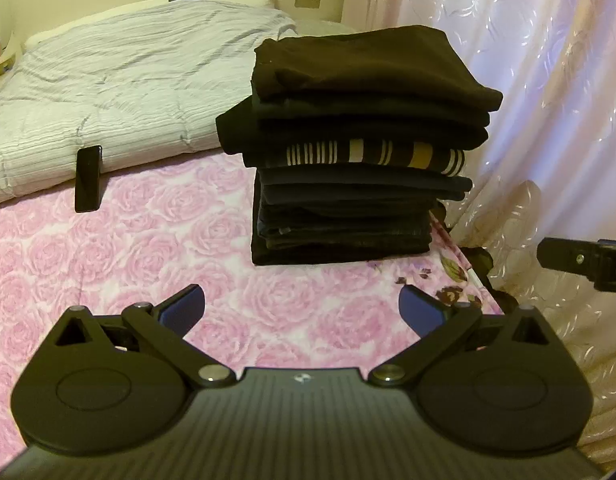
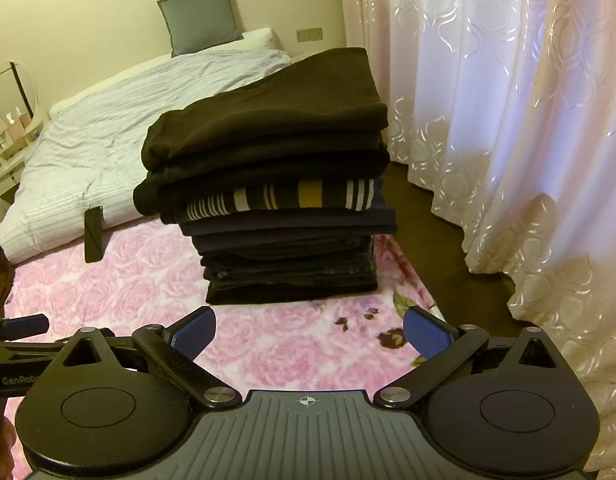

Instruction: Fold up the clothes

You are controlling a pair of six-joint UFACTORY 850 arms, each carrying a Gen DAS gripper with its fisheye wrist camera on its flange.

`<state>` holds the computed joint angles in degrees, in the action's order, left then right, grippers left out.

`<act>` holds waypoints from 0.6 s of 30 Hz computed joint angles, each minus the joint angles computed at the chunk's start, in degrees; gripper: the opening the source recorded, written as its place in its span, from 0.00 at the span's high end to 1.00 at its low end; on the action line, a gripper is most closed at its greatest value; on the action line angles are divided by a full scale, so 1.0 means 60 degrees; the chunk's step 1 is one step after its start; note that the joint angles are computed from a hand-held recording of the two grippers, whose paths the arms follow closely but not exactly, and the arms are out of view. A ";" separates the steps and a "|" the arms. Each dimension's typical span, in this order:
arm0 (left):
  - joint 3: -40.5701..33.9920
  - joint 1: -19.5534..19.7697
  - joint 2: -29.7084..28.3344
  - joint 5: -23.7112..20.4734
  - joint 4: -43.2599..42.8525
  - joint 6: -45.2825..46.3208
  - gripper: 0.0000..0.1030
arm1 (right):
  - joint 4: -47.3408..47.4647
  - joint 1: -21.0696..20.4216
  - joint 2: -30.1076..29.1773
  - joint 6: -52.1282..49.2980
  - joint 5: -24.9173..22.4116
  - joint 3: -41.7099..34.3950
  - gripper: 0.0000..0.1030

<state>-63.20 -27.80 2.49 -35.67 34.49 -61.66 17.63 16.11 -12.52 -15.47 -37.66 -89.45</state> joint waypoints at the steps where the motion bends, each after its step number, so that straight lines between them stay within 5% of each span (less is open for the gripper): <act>1: 0.0003 -0.0004 0.0007 0.0011 -0.0020 -0.0006 0.01 | 0.0019 -0.0005 -0.0005 -0.0009 -0.0011 -0.0004 0.01; 18: -0.0137 -0.0014 -0.0115 0.0015 0.0103 -0.0039 0.01 | 0.0056 -0.0012 -0.0128 -0.0029 -0.0050 -0.0189 0.01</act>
